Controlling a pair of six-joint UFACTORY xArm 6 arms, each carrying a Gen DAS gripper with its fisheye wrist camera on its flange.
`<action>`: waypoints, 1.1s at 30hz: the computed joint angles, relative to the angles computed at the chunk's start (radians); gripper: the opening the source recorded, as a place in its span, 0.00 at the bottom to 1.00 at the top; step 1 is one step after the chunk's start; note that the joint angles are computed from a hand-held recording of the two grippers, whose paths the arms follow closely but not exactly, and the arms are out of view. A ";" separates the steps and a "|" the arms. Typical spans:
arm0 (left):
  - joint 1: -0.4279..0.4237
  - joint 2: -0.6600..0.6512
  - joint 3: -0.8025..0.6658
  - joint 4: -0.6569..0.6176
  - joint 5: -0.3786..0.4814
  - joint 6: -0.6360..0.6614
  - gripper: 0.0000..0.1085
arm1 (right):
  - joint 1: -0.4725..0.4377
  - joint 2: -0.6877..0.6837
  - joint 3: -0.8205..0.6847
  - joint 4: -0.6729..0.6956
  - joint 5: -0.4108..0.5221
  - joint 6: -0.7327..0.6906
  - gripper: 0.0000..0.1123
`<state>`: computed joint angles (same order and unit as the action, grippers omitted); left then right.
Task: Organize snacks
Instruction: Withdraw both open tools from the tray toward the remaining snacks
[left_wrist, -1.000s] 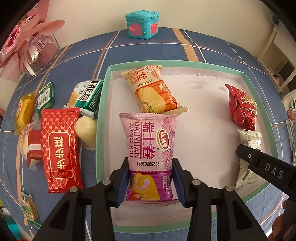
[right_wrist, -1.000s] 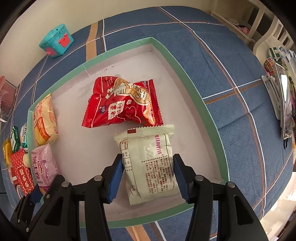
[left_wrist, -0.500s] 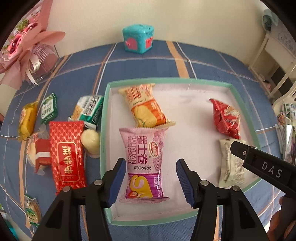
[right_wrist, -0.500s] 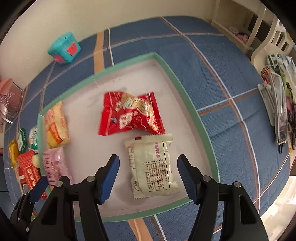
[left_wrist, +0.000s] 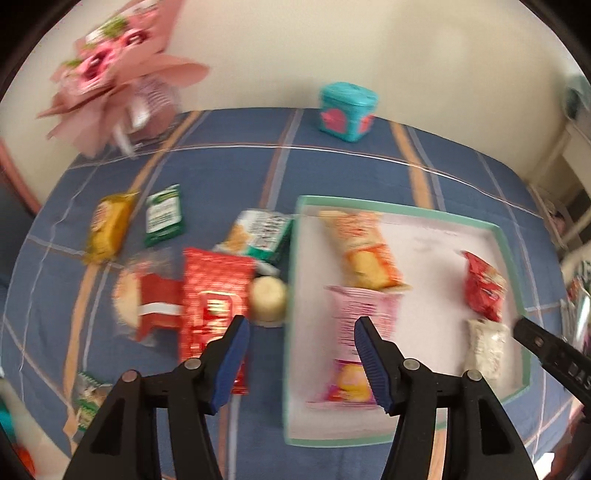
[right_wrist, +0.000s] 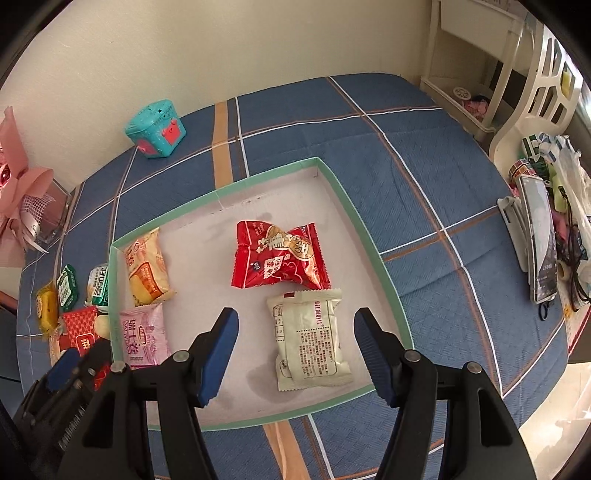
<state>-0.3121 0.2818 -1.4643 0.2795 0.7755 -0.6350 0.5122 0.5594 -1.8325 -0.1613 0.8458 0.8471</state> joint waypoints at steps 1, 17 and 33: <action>0.007 -0.004 0.004 0.010 0.008 -0.018 0.58 | 0.000 0.004 -0.004 0.006 0.002 -0.005 0.59; 0.066 -0.049 0.054 0.072 0.037 -0.127 0.62 | 0.043 0.108 -0.168 0.026 0.084 -0.091 0.59; 0.063 -0.036 0.037 0.101 0.046 -0.120 0.86 | 0.048 0.124 -0.177 -0.001 0.084 -0.073 0.78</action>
